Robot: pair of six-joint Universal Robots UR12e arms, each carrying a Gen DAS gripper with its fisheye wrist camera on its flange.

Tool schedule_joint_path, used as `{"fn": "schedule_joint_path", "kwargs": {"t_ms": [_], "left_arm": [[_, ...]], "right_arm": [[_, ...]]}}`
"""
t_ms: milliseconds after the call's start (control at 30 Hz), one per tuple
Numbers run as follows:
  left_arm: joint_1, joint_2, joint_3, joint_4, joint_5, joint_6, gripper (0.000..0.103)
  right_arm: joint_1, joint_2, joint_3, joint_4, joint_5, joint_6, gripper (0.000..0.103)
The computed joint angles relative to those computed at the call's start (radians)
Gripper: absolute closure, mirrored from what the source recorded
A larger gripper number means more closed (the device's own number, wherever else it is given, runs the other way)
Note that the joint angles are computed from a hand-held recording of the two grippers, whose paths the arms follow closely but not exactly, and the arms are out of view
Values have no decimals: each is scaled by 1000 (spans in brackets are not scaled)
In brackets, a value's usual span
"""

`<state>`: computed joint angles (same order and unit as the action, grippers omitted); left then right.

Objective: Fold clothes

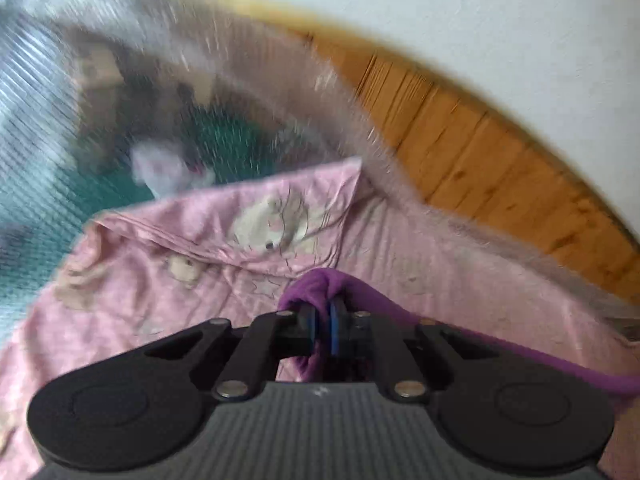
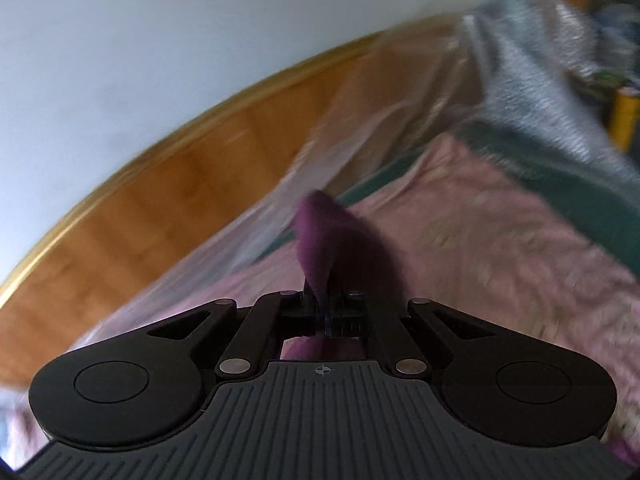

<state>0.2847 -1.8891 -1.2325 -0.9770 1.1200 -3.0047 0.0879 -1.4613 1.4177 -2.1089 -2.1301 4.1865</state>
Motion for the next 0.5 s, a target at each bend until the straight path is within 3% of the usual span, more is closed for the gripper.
{"fn": "schedule_joint_path", "kwargs": {"t_ms": [33, 67, 100, 200, 233, 300, 400, 467, 500], "left_arm": [[-24, -33, 46, -57, 49, 26, 95], [-40, -50, 70, -96, 97, 40, 94], [-48, -61, 86, -134, 117, 48, 91], [-36, -37, 59, -170, 78, 107, 86], [-24, -20, 36, -175, 56, 115, 83], [-1, 14, -8, -189, 14, 131, 81], [16, 55, -65, -189, 52, 106, 77], [30, 82, -109, -149, 80, 35, 63], [40, 98, -133, -121, 76, -7, 49]], "right_arm": [[-15, 35, -38, 91, -17, 45, 102], [-28, 71, -78, 185, -32, 89, 96], [-29, 86, -96, 237, -37, 123, 80], [-29, 114, -110, 313, -47, 192, 64], [-18, 104, -91, 283, -55, 184, 43], [11, 82, -40, 177, -40, 79, 29], [62, 80, 7, 54, 47, -133, 29], [97, 106, -2, 3, 95, -271, 29], [118, 131, -22, -32, 104, -367, 29]]}}
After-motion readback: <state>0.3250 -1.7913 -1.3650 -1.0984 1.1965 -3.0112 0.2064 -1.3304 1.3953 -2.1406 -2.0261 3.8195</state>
